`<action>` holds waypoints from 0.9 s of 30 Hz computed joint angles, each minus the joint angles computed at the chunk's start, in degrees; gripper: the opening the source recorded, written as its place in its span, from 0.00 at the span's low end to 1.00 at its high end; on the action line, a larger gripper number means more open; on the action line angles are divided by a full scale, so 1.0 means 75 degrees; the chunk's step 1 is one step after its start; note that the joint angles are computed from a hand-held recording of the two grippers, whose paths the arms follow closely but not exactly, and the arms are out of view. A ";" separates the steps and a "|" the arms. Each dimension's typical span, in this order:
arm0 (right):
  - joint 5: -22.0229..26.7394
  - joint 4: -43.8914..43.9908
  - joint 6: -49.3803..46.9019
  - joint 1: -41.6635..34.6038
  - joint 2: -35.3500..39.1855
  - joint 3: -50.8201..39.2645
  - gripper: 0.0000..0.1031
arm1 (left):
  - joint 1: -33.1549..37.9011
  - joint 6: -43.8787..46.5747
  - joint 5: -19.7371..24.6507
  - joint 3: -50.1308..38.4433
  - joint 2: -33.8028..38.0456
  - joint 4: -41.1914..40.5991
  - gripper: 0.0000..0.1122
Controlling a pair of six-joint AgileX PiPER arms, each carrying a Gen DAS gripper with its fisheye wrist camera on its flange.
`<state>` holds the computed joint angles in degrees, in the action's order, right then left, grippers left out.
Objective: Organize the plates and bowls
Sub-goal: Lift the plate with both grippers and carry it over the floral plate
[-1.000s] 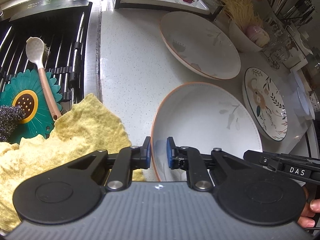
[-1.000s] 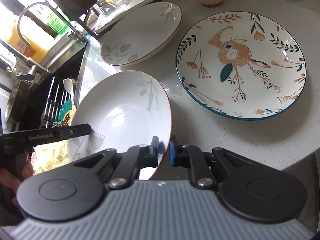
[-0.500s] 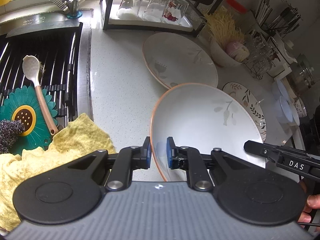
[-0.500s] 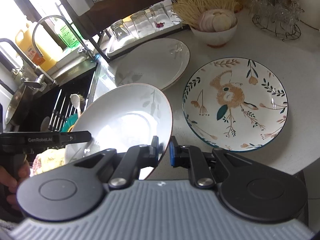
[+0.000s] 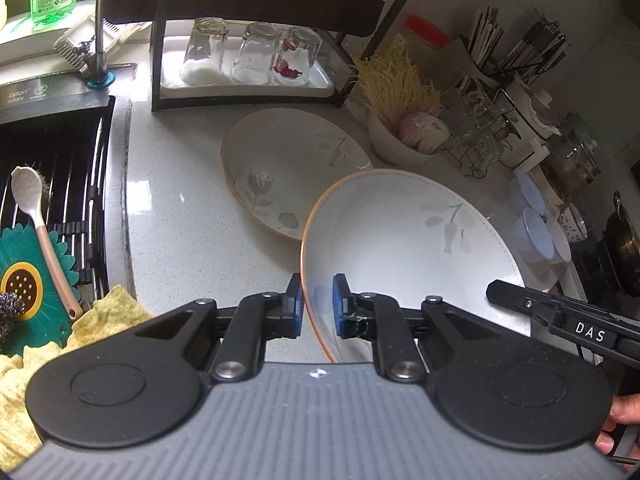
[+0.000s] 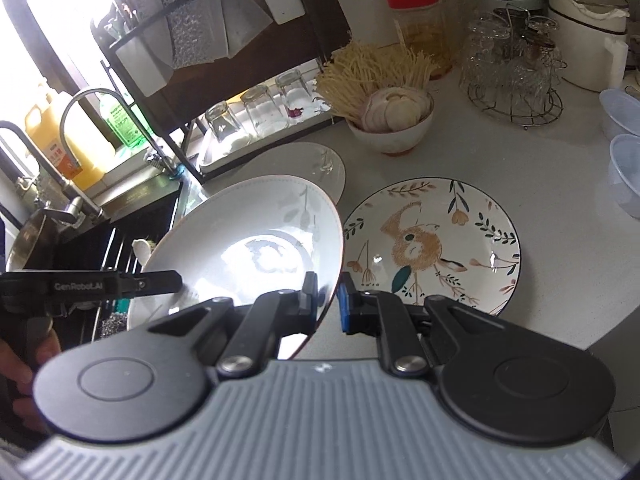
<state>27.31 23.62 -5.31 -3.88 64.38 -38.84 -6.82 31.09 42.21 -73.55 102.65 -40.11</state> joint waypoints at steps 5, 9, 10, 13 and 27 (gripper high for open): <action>0.0080 0.0556 -0.0782 -0.0710 -0.0055 -0.0046 0.13 | -0.0412 -0.0275 0.0007 -0.0576 0.0350 0.0045 0.15; 0.0113 0.0959 -0.1433 -0.1266 0.0113 -0.0112 0.13 | -0.0818 -0.0704 0.0041 -0.1115 0.0723 0.0282 0.15; 0.0136 0.1134 -0.1657 -0.1424 0.0173 -0.0125 0.13 | -0.0913 -0.0820 0.0063 -0.1239 0.0811 0.0376 0.15; 0.0275 0.1678 -0.2370 -0.1900 0.0356 -0.0170 0.13 | -0.1178 -0.1101 0.0013 -0.1475 0.0963 0.0625 0.15; 0.0596 0.2447 -0.4211 -0.3075 0.1853 -0.0707 0.14 | -0.2087 -0.3173 0.0905 -0.3990 0.2856 0.2052 0.15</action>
<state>31.77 41.97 -36.90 -26.94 78.28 -44.15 -22.47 7.29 48.99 -103.47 124.07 -24.72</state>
